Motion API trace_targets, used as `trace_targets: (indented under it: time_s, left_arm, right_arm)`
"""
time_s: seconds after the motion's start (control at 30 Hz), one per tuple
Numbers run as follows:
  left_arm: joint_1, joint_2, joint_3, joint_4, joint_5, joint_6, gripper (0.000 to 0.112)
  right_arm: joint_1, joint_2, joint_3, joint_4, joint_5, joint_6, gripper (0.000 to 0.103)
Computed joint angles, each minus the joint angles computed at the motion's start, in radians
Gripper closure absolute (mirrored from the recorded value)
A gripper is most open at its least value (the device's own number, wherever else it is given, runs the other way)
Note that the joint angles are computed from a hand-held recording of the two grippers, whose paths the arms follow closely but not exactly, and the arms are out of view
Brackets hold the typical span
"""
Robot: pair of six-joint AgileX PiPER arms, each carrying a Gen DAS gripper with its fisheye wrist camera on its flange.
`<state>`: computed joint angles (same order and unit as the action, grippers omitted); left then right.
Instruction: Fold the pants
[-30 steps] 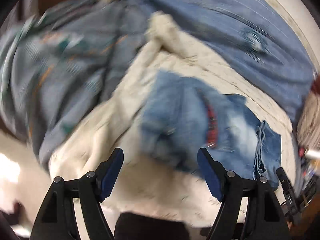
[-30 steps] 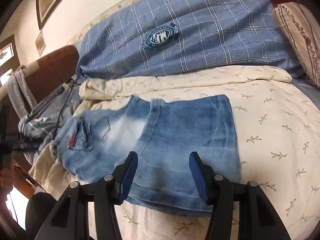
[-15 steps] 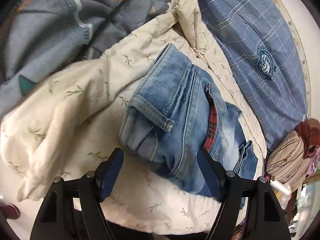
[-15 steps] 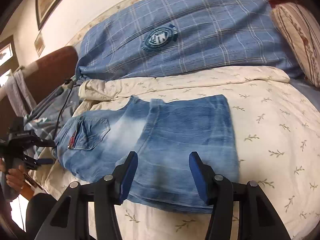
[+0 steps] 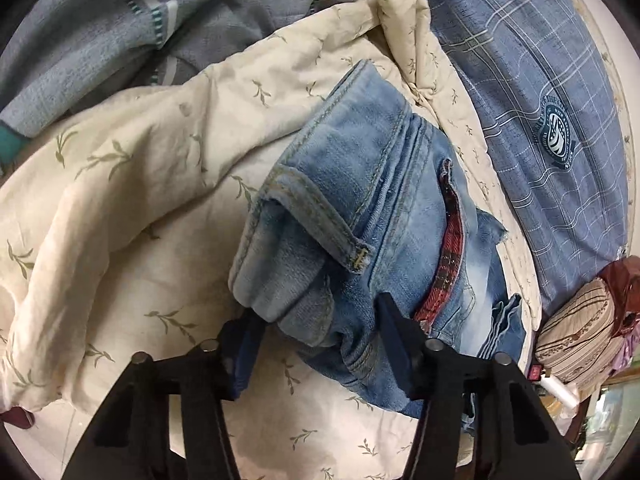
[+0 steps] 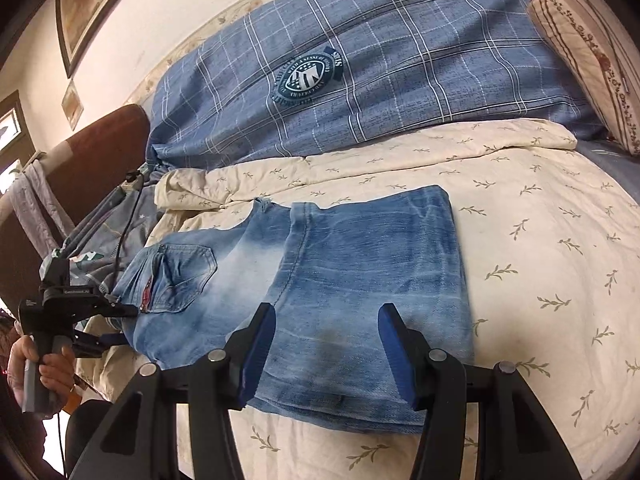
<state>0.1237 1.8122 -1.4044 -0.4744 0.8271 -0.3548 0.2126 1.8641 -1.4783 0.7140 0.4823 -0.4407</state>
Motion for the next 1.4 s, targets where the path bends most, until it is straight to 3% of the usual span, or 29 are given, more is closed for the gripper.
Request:
trace_targets:
  time_s: [0.17, 0.27, 0.37, 0.6, 0.73, 0.87, 1.1, 1.23, 1.4]
  left_arm:
    - [-0.029, -0.008, -0.005, 0.075, -0.013, -0.037, 0.059]
    - [0.002, 0.007, 0.014, -0.003, -0.019, -0.009, 0.050]
    - [0.003, 0.002, 0.023, -0.013, -0.038, -0.009, 0.050]
    - [-0.088, -0.036, 0.011, 0.214, -0.090, -0.152, 0.079]
    - [-0.162, -0.065, -0.031, 0.400, -0.077, -0.244, 0.085]
    - [-0.266, -0.086, -0.105, 0.588, -0.047, -0.294, 0.087]
    - [-0.502, -0.044, -0.300, 0.863, 0.078, -0.301, 0.087]
    - [-0.624, 0.028, -0.430, 0.932, 0.141, -0.252, 0.087]
    - [-0.756, 0.217, -0.703, 0.917, 0.243, -0.130, 0.087]
  right_arm:
    - [0.005, 0.011, -0.014, -0.014, 0.009, 0.013, 0.046]
    - [0.014, 0.016, -0.020, -0.029, 0.013, 0.017, 0.046]
    - [0.023, 0.024, -0.033, -0.061, 0.025, 0.040, 0.046]
    - [0.030, 0.037, -0.046, -0.105, 0.038, 0.075, 0.046]
    - [0.052, 0.095, -0.117, -0.290, 0.098, 0.238, 0.046]
    - [0.065, 0.084, -0.105, -0.340, 0.080, 0.248, 0.046]
    - [-0.045, 0.007, -0.006, -0.149, -0.016, 0.185, 0.046]
    - [-0.104, -0.038, 0.040, -0.109, -0.052, 0.200, 0.046]
    - [-0.208, -0.072, 0.085, 0.072, -0.050, 0.097, 0.046]
